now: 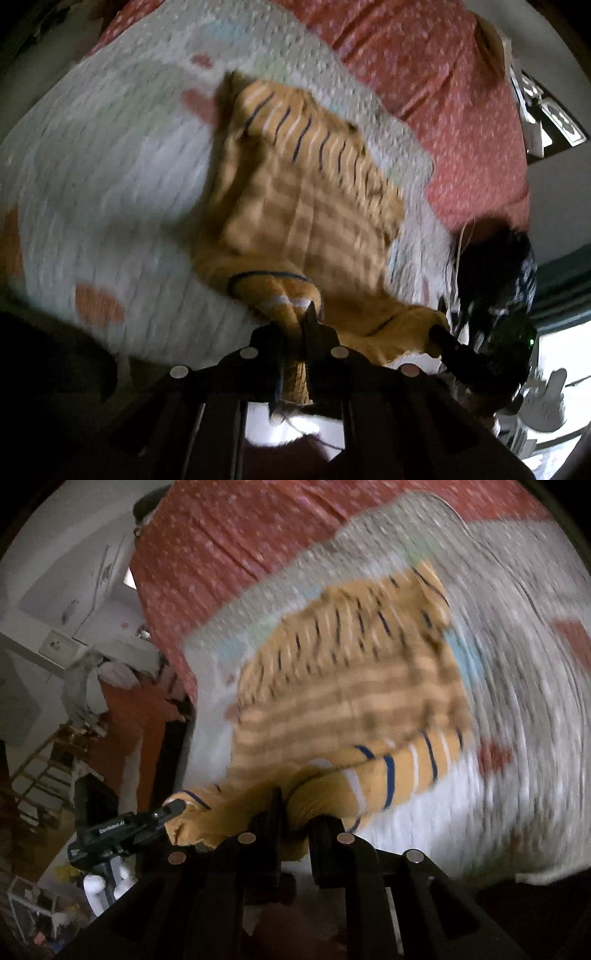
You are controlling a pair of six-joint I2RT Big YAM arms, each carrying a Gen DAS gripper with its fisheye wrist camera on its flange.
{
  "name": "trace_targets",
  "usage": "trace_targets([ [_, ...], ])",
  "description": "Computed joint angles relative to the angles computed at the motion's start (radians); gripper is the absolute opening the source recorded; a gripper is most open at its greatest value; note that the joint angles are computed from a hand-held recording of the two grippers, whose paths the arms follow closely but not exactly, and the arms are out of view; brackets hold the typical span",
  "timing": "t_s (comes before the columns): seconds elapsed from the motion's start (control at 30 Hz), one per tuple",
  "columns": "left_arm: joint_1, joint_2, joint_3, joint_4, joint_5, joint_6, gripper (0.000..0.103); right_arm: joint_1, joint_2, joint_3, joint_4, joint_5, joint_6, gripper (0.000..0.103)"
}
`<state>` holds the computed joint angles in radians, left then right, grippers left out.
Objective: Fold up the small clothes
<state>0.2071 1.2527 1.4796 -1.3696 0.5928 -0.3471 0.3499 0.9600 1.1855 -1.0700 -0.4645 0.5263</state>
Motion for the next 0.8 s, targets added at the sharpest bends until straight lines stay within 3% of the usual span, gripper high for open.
trace_targets([
  [0.13, -0.031, 0.175, 0.190, 0.035, -0.050, -0.040, 0.008, 0.039, 0.200, 0.172, 0.081, 0.078, 0.032, 0.012],
  [0.27, -0.055, 0.380, 0.433, -0.006, -0.102, -0.048, 0.008, 0.009, 0.395, 0.345, 0.092, 0.103, 0.023, 0.012],
  [0.5, -0.100, 0.795, 0.951, -0.177, -0.241, -0.039, 0.009, -0.054, 0.694, 0.573, 0.064, 0.151, 0.036, 0.012],
  [0.6, -0.092, 0.927, 1.113, -0.240, -0.204, -0.083, 0.009, -0.082, 0.759, 0.605, 0.070, 0.118, 0.072, 0.014],
  [0.67, -0.079, 0.935, 1.114, -0.223, -0.157, -0.125, 0.013, -0.105, 0.779, 0.598, 0.110, 0.083, 0.148, 0.016],
  [0.73, -0.060, 0.905, 1.059, -0.149, -0.102, -0.164, 0.017, -0.127, 0.793, 0.592, 0.148, 0.027, 0.212, 0.022],
  [0.8, -0.048, 0.888, 1.047, -0.121, -0.105, -0.163, 0.030, -0.139, 0.796, 0.587, 0.174, -0.001, 0.244, 0.025],
])
